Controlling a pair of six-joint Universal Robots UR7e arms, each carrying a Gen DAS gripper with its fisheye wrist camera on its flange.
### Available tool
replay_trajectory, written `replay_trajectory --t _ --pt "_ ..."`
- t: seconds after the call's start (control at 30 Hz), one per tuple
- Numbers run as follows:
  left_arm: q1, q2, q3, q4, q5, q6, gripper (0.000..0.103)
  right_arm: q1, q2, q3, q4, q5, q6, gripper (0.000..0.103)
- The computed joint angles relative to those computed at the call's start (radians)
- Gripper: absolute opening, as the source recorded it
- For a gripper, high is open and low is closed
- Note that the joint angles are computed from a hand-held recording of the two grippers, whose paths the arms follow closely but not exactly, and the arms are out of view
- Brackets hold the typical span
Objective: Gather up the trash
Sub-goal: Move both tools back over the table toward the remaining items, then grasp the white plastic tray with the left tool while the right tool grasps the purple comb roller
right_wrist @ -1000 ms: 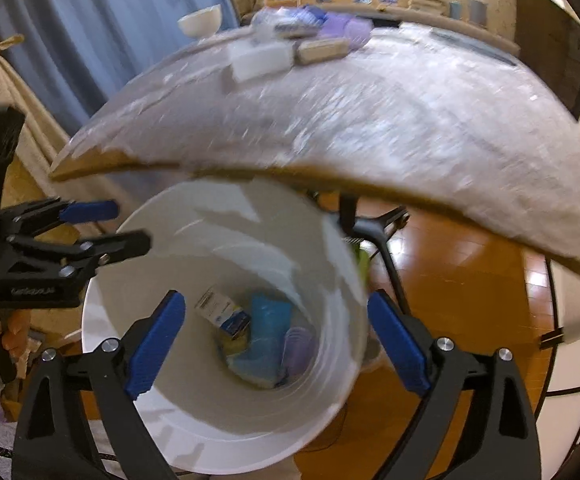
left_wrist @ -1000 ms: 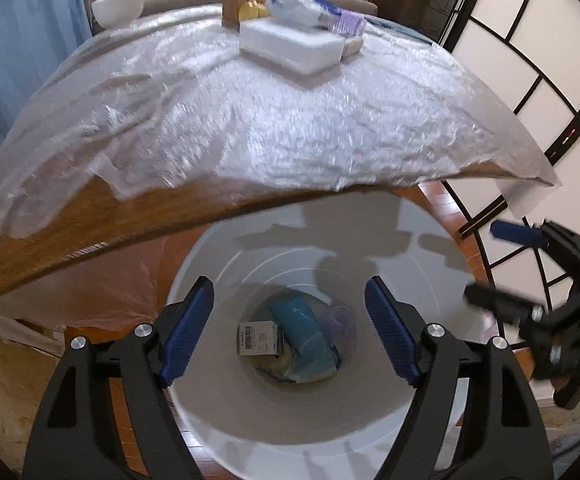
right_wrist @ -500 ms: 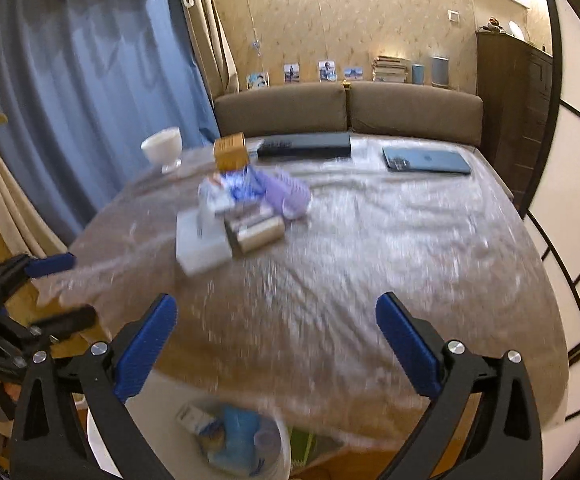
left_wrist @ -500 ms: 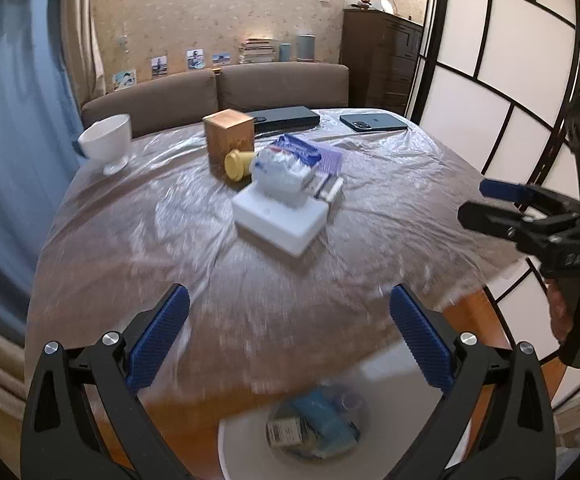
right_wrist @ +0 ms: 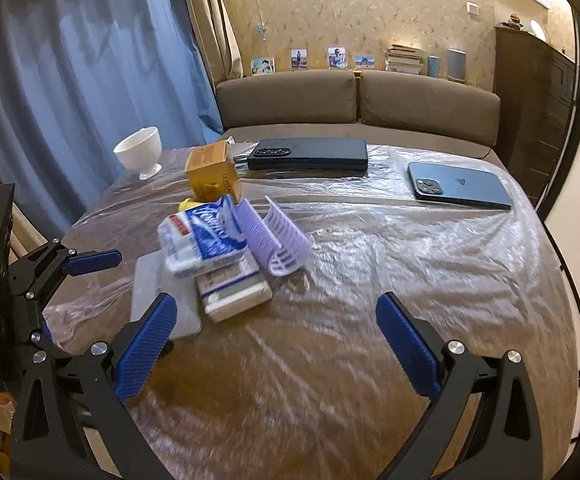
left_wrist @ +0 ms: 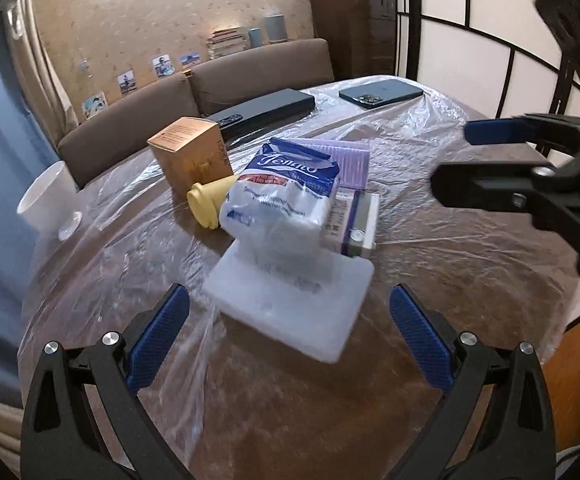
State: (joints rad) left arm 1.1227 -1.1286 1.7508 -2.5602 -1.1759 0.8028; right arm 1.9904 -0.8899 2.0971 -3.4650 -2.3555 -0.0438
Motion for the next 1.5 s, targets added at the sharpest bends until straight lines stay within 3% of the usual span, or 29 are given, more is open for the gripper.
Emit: replay_trajectory --t 0.33,0.53,0.83,1.13,1.47,1.5 --pt "0.045 0.057 -0.137 0.183 -0.091 -0.055 0.101 -0.090 0.018 -0.095 0.104 0.076 -0.029 0.095" --pt "0.062 0.073 -0.209 0.300 -0.111 -0.062 0.095 -0.120 0.025 -0.135 0.166 0.125 -0.058 0.086" --pt "0.067 0.076 -0.235 0.345 -0.115 -0.042 0.095 -0.150 0.008 -0.136 0.204 0.244 -0.063 0.072" --pt "0.089 0.075 -0.270 0.366 -0.106 -0.054 0.095 -0.153 -0.015 -0.116 0.189 0.227 -0.075 0.072" --pt "0.093 0.083 -0.278 0.339 -0.085 -0.071 0.095 -0.145 0.023 -0.168 0.253 0.212 -0.108 0.061" --pt "0.093 0.083 -0.278 0.337 -0.085 -0.071 0.095 -0.144 0.025 -0.174 0.259 0.219 -0.110 0.053"
